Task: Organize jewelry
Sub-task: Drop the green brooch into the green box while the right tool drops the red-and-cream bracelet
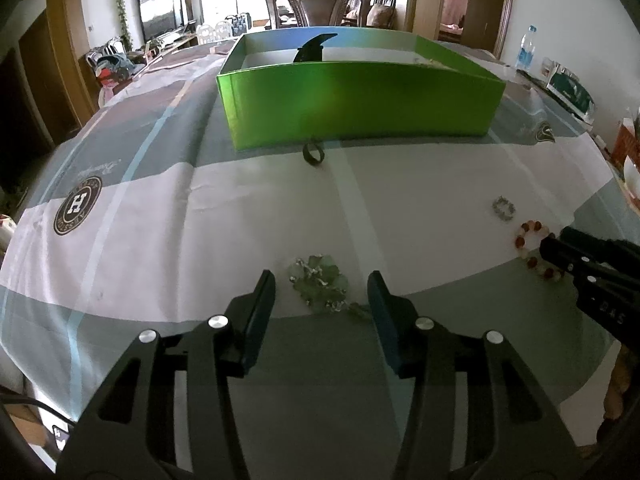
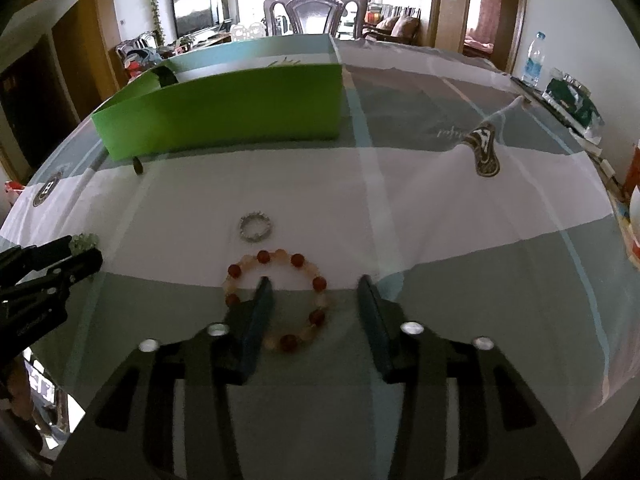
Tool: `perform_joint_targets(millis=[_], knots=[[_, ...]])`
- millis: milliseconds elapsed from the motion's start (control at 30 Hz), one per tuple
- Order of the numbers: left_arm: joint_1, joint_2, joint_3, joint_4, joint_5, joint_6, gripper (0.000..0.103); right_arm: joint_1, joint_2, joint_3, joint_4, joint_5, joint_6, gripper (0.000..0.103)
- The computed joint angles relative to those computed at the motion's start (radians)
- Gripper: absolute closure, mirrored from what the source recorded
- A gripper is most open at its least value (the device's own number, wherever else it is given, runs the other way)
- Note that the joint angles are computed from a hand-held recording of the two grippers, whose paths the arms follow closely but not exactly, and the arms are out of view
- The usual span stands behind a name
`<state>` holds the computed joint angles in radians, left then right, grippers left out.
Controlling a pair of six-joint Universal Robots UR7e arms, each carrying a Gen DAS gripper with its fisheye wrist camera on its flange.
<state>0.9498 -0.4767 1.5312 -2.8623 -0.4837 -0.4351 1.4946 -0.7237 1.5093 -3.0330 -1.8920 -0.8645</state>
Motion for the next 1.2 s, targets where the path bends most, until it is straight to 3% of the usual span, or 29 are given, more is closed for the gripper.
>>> perform_joint_targets(millis=[33, 100, 267, 400, 733, 867, 967, 1067, 1200], knots=[[0.0, 0.0, 0.001, -0.009, 0.001, 0.008, 0.071, 0.0, -0.004, 0.001, 0.011, 0.007, -0.001, 0.084], [0.003, -0.004, 0.004, -0.02, -0.008, 0.013, 0.081, 0.002, -0.006, 0.004, 0.022, 0.012, -0.008, 0.094], [0.005, -0.015, 0.007, -0.032, -0.024, 0.025, 0.083, 0.01, -0.009, 0.003, 0.037, 0.027, -0.019, 0.095], [-0.007, -0.025, -0.002, -0.063, -0.011, 0.063, 0.083, 0.027, -0.035, -0.003, 0.05, 0.084, -0.02, 0.095], [-0.048, -0.017, -0.138, -0.143, 0.052, 0.266, 0.083, 0.089, -0.035, -0.102, 0.043, 0.182, -0.025, 0.095], [-0.042, 0.006, -0.242, -0.167, 0.059, 0.364, 0.082, 0.119, 0.016, -0.211, 0.091, 0.212, -0.003, 0.095], [-0.014, 0.034, -0.356, -0.111, 0.047, 0.384, 0.082, 0.138, 0.076, -0.307, 0.124, 0.212, 0.017, 0.095], [0.026, 0.091, -0.493, -0.032, 0.065, 0.39, 0.084, 0.158, 0.176, -0.431, 0.136, 0.169, 0.003, 0.095], [0.07, 0.116, -0.57, 0.063, 0.049, 0.327, 0.085, 0.164, 0.305, -0.628, 0.288, 0.095, 0.046, 0.095]])
